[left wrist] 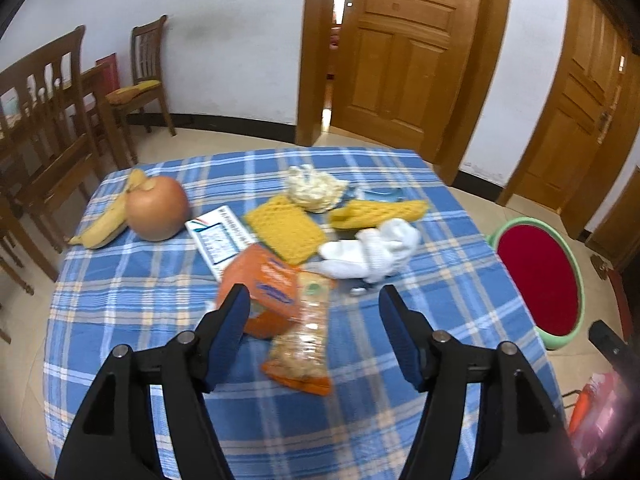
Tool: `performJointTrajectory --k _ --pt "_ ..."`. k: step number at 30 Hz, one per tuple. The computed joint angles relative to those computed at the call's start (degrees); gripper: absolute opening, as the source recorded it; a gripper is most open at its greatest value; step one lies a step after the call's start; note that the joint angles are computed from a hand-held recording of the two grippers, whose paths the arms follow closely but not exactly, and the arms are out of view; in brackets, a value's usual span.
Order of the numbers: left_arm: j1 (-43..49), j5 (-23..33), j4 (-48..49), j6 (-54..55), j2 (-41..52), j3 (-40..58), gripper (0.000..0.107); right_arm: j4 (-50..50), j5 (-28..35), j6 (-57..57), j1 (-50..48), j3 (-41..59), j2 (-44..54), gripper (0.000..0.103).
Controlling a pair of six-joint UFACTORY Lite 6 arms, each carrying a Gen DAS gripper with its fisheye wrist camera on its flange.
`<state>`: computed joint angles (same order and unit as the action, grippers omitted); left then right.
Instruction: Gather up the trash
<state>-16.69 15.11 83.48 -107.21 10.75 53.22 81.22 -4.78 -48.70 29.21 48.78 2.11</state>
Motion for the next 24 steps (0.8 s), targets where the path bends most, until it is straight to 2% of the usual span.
performJointTrajectory --k 10,17,20,21,24 --pt "4.6 0.8 3.8 -2.6 5.3 2.1 0.067 11.1 -0.1 -10.9 1.2 4.2 4.9 0.073" --pt "7.9 -2.3 3.6 -1.9 10.3 5.1 0.067 20.6 -0.3 -20.4 2.0 7.2 8.3 0.073" --pt "8.8 -4.5 8.9 -6.8 11.6 5.5 0.067 24.6 -0.5 -24.4 2.4 8.5 9.8 0.073" --pt "8.9 -5.1 11.6 -9.2 11.8 5.5 0.062 26.6 -0.5 -26.5 2.5 9.1 10.4 0.073" --pt "8.8 -5.0 19.2 -16.6 12.1 5.1 0.062 32.6 -0.9 -32.5 3.1 10.8 12.0 0.073"
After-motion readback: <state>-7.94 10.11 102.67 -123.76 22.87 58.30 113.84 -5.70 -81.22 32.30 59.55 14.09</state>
